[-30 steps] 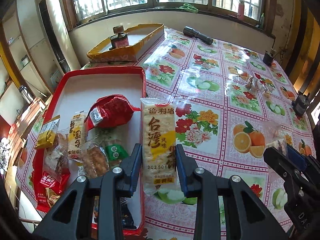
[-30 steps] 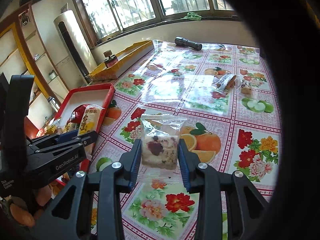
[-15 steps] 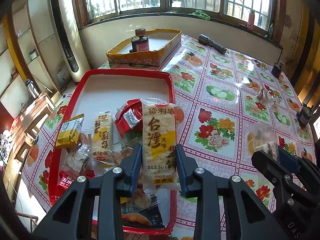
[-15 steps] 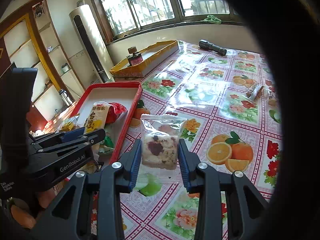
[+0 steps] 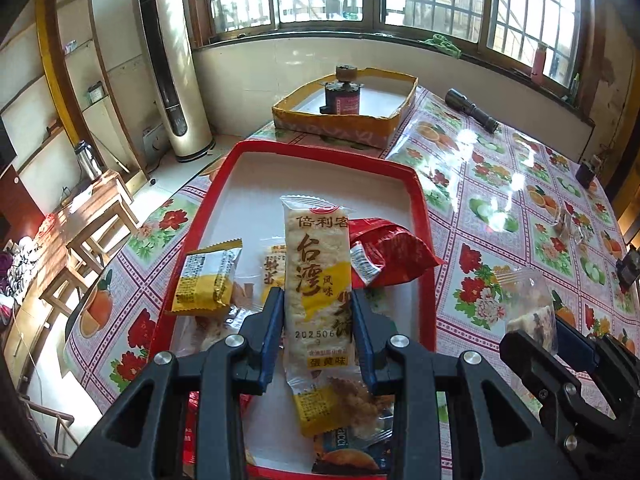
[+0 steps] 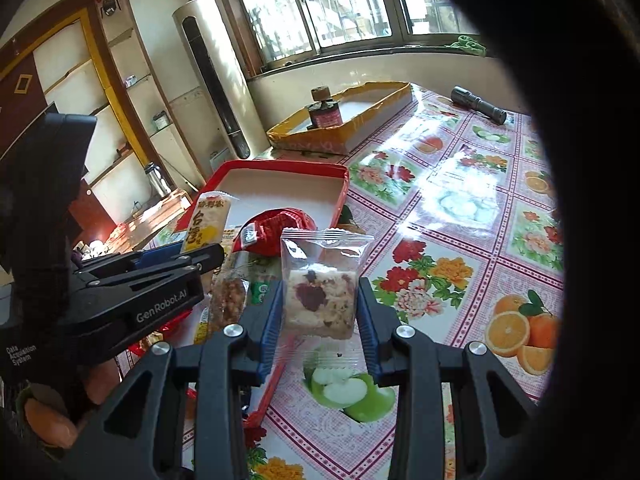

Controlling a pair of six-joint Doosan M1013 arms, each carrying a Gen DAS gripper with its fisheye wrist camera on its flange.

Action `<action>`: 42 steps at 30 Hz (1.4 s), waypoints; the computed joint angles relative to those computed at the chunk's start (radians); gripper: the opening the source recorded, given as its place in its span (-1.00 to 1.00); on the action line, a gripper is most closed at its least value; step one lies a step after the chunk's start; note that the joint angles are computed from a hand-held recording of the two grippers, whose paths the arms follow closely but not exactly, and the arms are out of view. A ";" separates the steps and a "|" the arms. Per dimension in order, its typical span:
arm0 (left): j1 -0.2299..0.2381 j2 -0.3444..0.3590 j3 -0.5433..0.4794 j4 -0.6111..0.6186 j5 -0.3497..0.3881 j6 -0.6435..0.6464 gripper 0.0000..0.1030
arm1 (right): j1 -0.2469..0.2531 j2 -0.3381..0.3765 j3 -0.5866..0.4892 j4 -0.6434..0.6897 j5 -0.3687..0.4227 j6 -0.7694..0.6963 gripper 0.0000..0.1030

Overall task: Organize snacks
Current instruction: 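Carry both snacks into the red tray and open both tools, then move both tools back over the last snacks on the table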

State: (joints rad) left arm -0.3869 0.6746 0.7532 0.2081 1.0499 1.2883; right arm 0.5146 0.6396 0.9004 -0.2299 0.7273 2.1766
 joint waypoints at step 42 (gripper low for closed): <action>0.056 0.103 -0.181 0.004 0.100 -0.078 0.06 | 0.002 0.176 -0.279 0.152 0.100 -0.172 0.26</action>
